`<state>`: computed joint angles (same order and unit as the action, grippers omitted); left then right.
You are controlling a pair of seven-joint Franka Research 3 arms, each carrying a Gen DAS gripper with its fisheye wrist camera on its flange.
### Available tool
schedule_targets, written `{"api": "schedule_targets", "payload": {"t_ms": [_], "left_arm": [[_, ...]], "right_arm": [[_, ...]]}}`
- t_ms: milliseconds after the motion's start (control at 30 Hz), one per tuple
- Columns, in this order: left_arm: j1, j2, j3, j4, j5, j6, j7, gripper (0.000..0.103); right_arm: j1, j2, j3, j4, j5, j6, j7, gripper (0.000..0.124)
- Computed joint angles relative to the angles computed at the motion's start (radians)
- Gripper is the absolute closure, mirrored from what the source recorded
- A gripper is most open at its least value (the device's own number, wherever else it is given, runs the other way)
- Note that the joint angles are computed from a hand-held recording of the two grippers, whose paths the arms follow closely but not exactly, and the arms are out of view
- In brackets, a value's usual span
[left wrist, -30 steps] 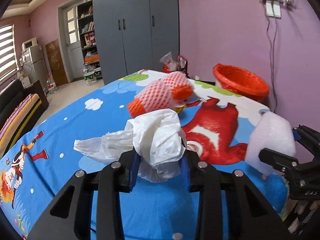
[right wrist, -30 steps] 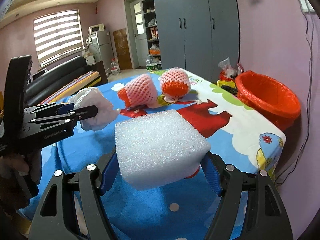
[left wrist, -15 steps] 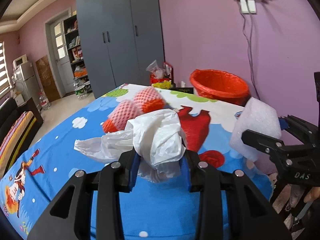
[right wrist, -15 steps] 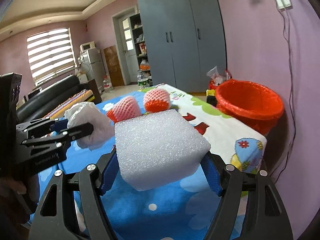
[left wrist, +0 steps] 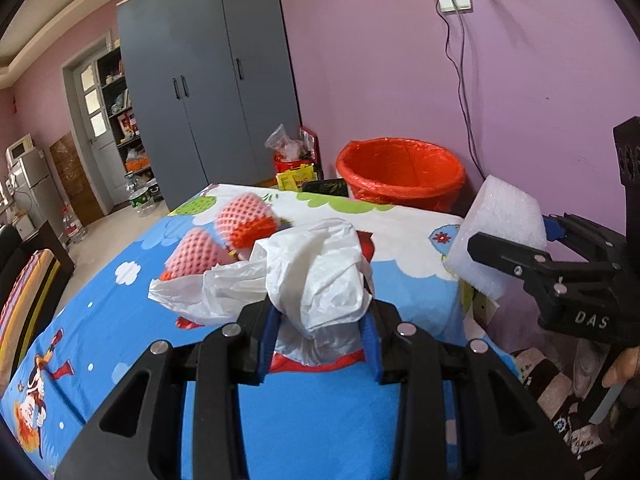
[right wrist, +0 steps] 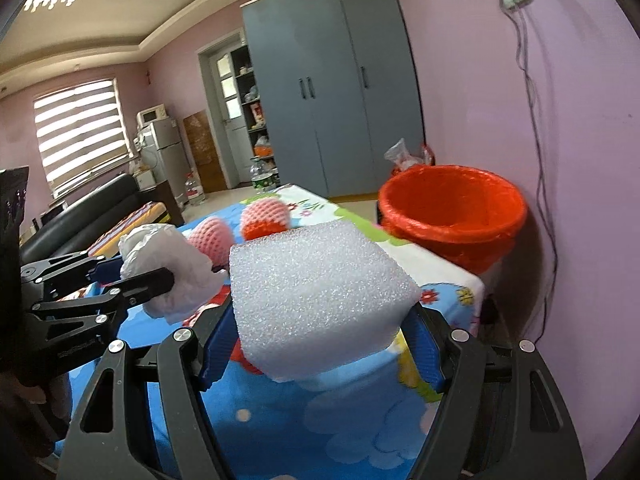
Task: Collect trash
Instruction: 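Carry the plastic bag and foam block to the red bin and open both tools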
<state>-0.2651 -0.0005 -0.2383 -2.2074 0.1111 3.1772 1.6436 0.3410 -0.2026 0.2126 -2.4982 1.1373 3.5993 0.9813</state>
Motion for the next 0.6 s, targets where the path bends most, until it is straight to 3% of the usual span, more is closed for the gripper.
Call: {"api": "schedule_targets", "payload": {"t_ms": [167,267,333,600], "left_arm": [[0.003,0.035,-0.041,0.051,-0.079,-0.009,0.078,0.068],[0.049,0.064,-0.131,0.096,-0.270,-0.024,0.245,0.067],[0.064,0.093,-0.167,0.137,-0.333,-0.041,0.302,0.067],[0.059,0.258,-0.211,0.366,-0.245,-0.116,0.284,0.067]], "right_arm": [[-0.023,-0.009,-0.021,-0.020,-0.026,0.002,0.017,0.054],[-0.044,-0.010,-0.017,-0.011,-0.010,-0.005,-0.026,0.054],[-0.060,-0.009,-0.018,-0.002,0.001,-0.004,-0.060,0.054],[-0.137,0.012,-0.053,0.055,0.048,-0.038,-0.184,0.054]]}}
